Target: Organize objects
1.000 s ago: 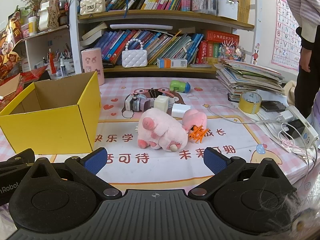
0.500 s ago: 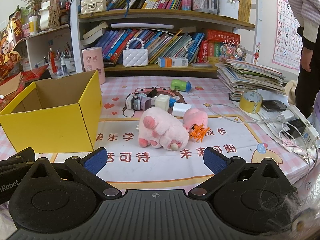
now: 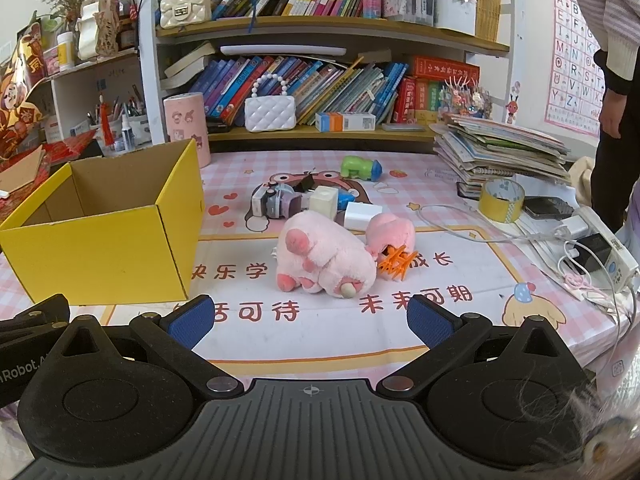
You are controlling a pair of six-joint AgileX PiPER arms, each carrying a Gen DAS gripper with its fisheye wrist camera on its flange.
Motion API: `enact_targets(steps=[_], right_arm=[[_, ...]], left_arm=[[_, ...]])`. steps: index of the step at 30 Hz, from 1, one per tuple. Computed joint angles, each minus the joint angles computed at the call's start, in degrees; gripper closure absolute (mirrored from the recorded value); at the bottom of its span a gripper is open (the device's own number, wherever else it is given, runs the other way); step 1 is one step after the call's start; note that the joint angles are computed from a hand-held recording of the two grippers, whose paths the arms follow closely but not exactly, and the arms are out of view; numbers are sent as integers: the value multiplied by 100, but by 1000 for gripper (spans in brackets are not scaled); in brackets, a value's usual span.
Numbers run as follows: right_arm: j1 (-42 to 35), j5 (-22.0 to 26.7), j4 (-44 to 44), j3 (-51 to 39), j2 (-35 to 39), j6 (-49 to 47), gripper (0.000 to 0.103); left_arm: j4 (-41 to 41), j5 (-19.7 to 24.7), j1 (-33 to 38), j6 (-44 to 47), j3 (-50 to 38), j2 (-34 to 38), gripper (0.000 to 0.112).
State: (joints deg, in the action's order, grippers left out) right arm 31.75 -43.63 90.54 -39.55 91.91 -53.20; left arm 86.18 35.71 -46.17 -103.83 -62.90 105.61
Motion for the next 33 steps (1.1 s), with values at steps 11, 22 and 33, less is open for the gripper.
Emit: enact_targets(steps=[11, 22, 33], right_arm=[[-14, 18, 37, -4, -29, -54, 0], [-47, 40, 51, -28, -38, -103, 0], [-23, 41, -344, 206, 48, 380, 0]], left_arm=[[-8, 6, 5, 5, -2, -2, 9], [207, -36, -24, -208, 96, -82, 9], [-212, -297, 66, 143, -80, 12, 9]])
